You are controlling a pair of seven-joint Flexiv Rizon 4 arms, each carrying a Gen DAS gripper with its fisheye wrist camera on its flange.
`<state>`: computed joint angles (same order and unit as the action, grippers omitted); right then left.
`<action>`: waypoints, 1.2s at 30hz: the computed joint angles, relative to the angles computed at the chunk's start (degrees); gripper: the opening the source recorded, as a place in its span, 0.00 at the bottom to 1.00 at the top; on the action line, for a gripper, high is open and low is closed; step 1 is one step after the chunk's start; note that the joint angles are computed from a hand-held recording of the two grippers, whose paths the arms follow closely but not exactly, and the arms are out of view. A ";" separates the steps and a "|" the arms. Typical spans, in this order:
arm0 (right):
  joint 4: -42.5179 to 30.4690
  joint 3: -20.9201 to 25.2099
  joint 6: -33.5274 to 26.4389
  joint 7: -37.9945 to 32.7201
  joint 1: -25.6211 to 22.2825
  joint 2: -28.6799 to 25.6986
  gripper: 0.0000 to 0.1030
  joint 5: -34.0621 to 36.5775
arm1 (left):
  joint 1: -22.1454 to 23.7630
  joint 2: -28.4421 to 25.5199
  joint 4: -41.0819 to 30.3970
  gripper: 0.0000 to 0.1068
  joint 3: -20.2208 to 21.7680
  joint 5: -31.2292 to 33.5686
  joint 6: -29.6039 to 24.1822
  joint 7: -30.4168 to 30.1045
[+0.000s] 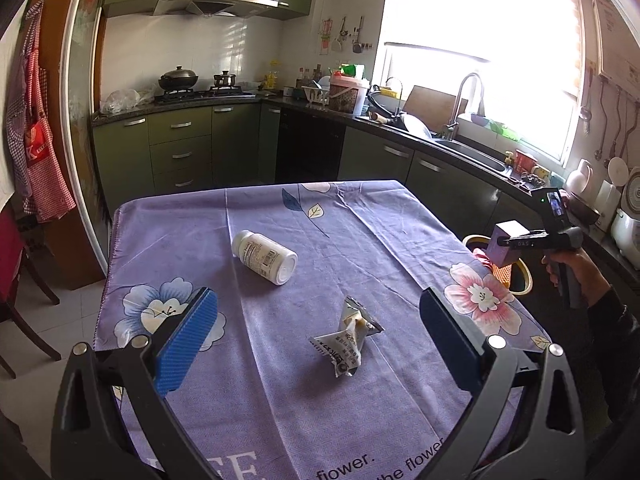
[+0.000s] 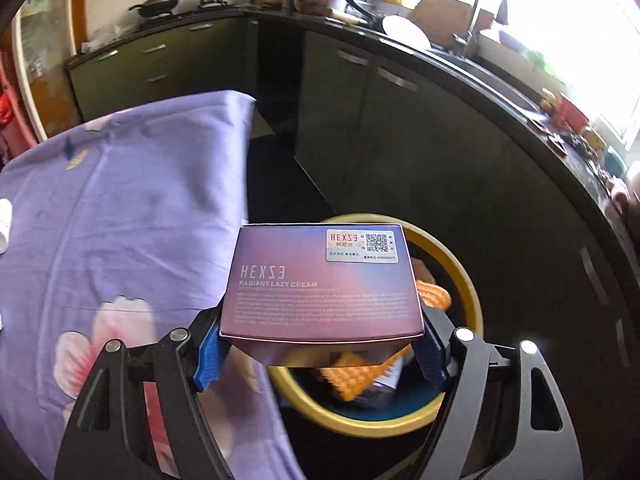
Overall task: Collect trash
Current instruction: 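Carry the pink box over the bin and open the right gripper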
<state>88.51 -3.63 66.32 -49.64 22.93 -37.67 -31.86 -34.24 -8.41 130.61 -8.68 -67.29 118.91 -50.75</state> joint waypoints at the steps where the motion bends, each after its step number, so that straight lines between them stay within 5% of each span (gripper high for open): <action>1: -0.04 0.72 -0.69 -1.59 -1.45 -0.18 0.74 0.91 | -0.20 -0.26 -0.32 0.90 -0.12 -0.45 0.08 0.62; 8: 0.69 2.60 -4.33 -8.08 -6.31 -0.26 0.74 4.96 | -1.43 -1.99 -3.61 0.90 -1.29 -6.03 0.51 7.09; 13: -0.37 -0.56 -5.67 -5.65 -5.15 -1.41 0.75 3.43 | -1.87 -2.99 -5.32 0.90 -2.00 -8.33 0.36 10.01; 16: -1.81 1.86 -4.58 -8.37 -7.13 -2.34 0.88 5.67 | -2.20 -3.33 -5.90 0.90 -2.38 -9.67 0.66 11.73; 25: 2.82 -4.16 -1.54 2.64 -2.88 2.26 0.89 0.18 | -2.06 -4.49 -7.77 0.90 -3.82 -13.87 0.74 16.73; 29: 5.66 -3.09 -2.77 7.25 -3.60 4.87 0.76 -0.20 | -1.48 -4.49 -7.29 0.90 -3.81 -12.68 -0.75 15.77; 33: 12.07 -9.30 1.85 21.10 -1.58 8.45 0.62 -8.69 | -1.52 -4.50 -7.11 0.90 -3.53 -12.45 -1.31 15.62; 36: 12.80 -10.99 -3.22 27.23 -1.33 9.21 0.61 -12.79 | -1.31 -4.23 -6.59 0.90 -3.14 -11.12 -1.65 14.30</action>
<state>101.31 -14.62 63.10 -22.42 21.60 -28.46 -44.65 -35.55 -12.64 124.02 -11.82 -78.41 117.26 -36.44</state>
